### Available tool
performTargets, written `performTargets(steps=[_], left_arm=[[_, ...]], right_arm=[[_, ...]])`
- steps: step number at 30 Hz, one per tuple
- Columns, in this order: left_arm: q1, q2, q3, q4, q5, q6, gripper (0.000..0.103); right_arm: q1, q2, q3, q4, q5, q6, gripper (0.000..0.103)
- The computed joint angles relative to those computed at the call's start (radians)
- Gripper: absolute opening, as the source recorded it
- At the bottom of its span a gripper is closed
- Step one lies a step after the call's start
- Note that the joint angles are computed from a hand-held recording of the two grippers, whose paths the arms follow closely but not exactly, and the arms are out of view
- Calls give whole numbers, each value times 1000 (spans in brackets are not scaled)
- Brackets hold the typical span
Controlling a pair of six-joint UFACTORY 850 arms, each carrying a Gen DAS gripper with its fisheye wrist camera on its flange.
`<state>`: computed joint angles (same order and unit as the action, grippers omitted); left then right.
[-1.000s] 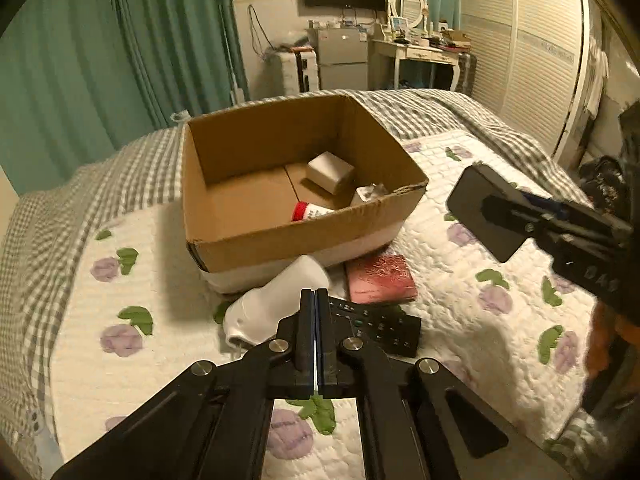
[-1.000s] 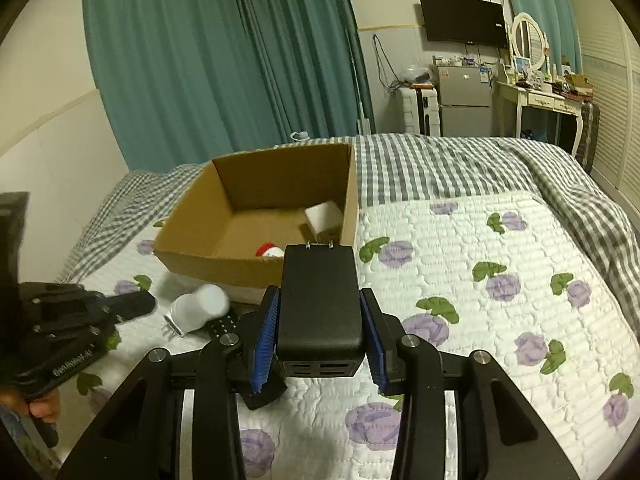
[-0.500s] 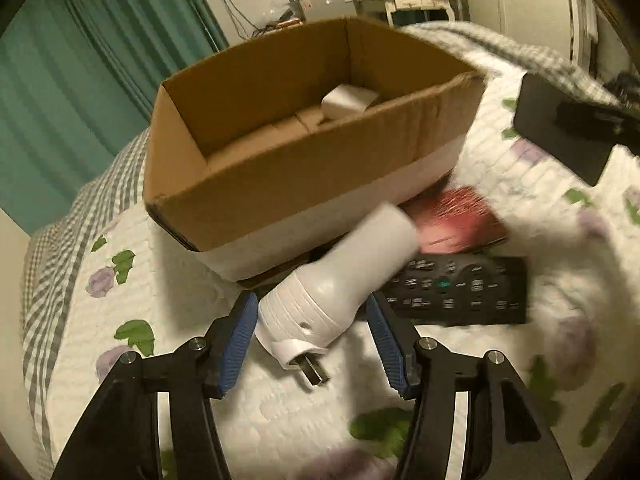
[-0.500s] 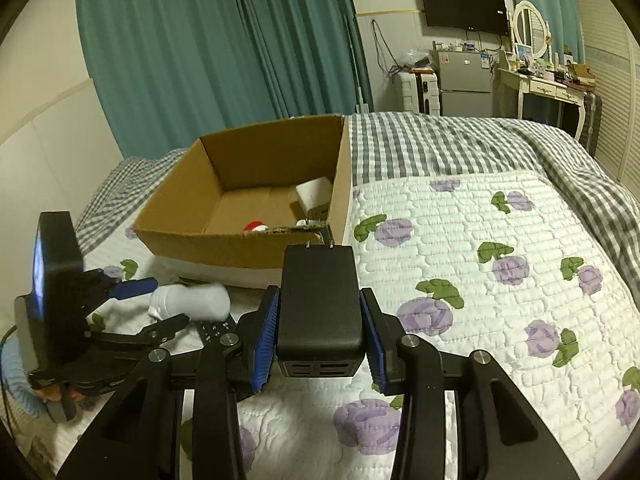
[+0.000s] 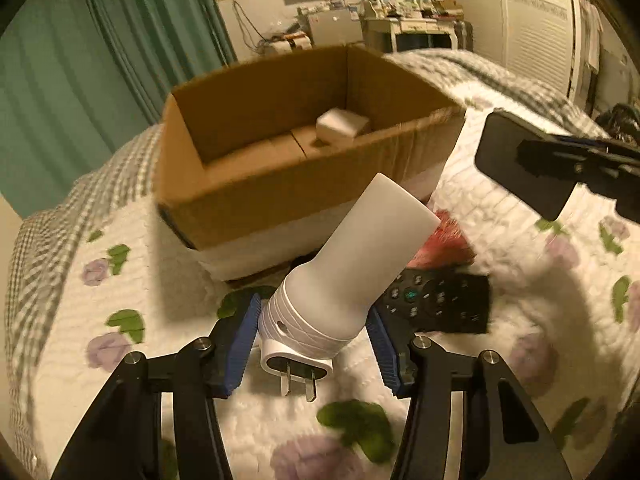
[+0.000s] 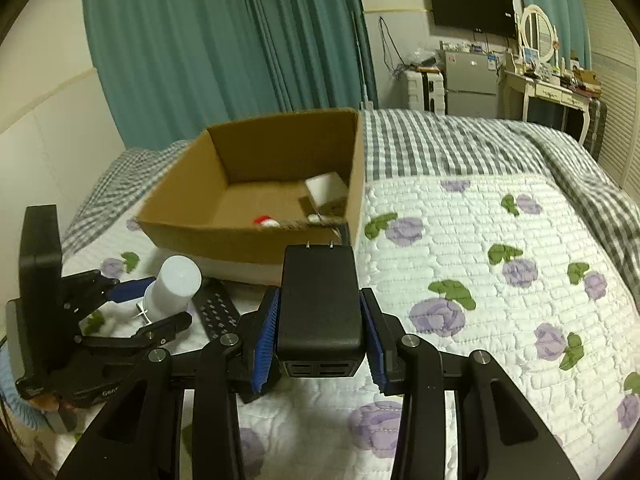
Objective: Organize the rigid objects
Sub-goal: 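Lower both held items into the box and open both tools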
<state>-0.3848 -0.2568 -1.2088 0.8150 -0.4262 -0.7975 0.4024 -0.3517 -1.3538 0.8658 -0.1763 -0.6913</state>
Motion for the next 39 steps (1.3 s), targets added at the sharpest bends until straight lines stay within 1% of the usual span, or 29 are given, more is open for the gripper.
performTargets(steps=[3,5,8,10,12,13,14,16,18,20,23,25,26,28,29,30,32,34,35,36,38,39], left_arm=[[-16,14,-33,18,-43,-14,54],[-15,26,-63,-7,-60,-7,54],[0,24,-121,-49,-70,-14,54],[8,0,-178,-48,-95,-43,54],[20,-31,-234,-63,-112,-46,54],[25,-49,-260,-62,-117,-57,54],[34,-71,-291,-77,-122,-50,54],[52,-124,-357,-123,-125,-19,54],[71,-176,-414,-168,-131,24,54],[86,-229,-471,-207,-142,55,54],[99,-310,-552,-235,-166,98,54],[100,-346,-585,-232,-180,108,54],[101,-360,-593,-245,-177,127,54],[99,-364,-582,-235,-157,129,55],[96,-360,-566,-212,-131,129,57],[93,-358,-557,-189,-125,120,57],[90,-352,-546,-192,-123,132,59],[87,-334,-525,-193,-116,122,59],[85,-318,-511,-190,-109,104,62],[85,-305,-501,-205,-106,106,66],[80,-278,-488,-219,-125,103,66],[72,-259,-476,-202,-132,83,66]], right_arm=[[0,23,-2,109,-3,-108,38],[0,33,-19,138,-3,-144,38],[3,33,-67,125,5,-155,38],[3,19,-112,107,8,-147,38],[4,-8,-172,48,3,-106,38],[5,-32,-218,-4,-4,-65,38],[4,-45,-240,-16,-9,-57,38],[0,-101,-323,-29,-44,-44,38],[-1,-170,-417,-89,-81,12,38],[-1,-252,-526,-202,-134,119,38],[-7,-367,-671,-268,-217,194,38],[-7,-427,-739,-345,-243,257,38],[-6,-462,-782,-388,-263,295,38],[-8,-511,-838,-420,-290,326,38],[-10,-519,-841,-425,-286,333,38],[-10,-515,-828,-426,-274,342,39],[-15,-519,-827,-432,-284,369,39],[-24,-475,-759,-351,-238,303,49],[-25,-455,-736,-355,-219,305,63],[-25,-430,-708,-365,-196,314,69],[-34,-365,-639,-295,-172,245,69],[-35,-345,-623,-290,-171,240,69]])
